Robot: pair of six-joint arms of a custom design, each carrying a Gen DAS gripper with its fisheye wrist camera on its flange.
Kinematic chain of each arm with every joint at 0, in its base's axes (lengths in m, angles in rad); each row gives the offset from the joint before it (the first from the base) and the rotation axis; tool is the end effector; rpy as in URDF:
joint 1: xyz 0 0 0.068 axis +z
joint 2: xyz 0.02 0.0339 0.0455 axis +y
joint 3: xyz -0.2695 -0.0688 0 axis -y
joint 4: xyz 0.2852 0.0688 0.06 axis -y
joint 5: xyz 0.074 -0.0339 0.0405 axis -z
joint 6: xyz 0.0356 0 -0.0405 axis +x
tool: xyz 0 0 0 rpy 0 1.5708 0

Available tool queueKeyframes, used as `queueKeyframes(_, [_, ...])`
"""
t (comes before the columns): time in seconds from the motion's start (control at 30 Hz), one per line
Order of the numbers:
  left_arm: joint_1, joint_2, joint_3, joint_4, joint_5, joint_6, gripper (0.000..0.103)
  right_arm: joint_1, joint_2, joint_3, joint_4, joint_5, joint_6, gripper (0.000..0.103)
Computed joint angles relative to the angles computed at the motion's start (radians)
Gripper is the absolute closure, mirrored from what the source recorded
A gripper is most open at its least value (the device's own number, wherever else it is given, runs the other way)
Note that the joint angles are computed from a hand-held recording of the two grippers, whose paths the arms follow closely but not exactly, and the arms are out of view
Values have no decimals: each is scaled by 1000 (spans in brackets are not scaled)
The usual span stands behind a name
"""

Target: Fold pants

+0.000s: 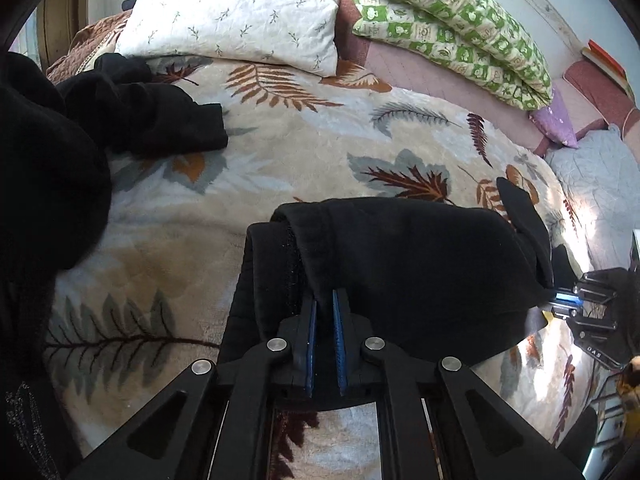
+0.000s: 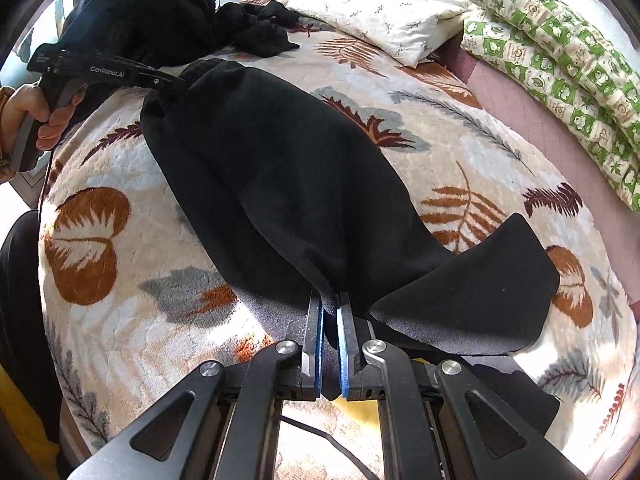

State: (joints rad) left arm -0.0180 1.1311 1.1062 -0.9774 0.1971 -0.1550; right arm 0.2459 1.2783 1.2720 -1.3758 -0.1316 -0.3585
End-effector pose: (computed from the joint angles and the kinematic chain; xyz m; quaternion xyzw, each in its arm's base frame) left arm 0.2504 -0.0115 0.3185 -0.0379 0.9549 -0.1182 0.2699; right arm 0.2398 0.0650 0.3224 -0.3016 0.9465 0.0601 0.0975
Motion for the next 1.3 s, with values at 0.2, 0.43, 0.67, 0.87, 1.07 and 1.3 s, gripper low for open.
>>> queueKeyframes(0.2, [92, -66, 24, -22, 92, 15, 98, 10, 5, 50, -8, 3, 13, 98])
queueKeyframes(0.43, [255, -202, 3, -128, 222, 129, 98, 29, -13, 88, -23, -8, 23, 98])
queueKeyframes(0.67, [262, -180, -133, -135, 142, 159, 97, 66, -48, -30, -5, 24, 41, 98])
queueKeyframes(0.87, [243, -219, -108, -131, 79, 134, 75, 43, -116, -133, 60, -1, 98, 74])
queueKeyframes(1.07, [107, -303, -43, -120, -96, 51, 47, -194, -102, -4, 11, -157, 47, 54])
queueKeyframes(1.3, [-164, -254, -28, -85, -198, -63, 46, -384, 44, 177, -11, -132, 67, 46])
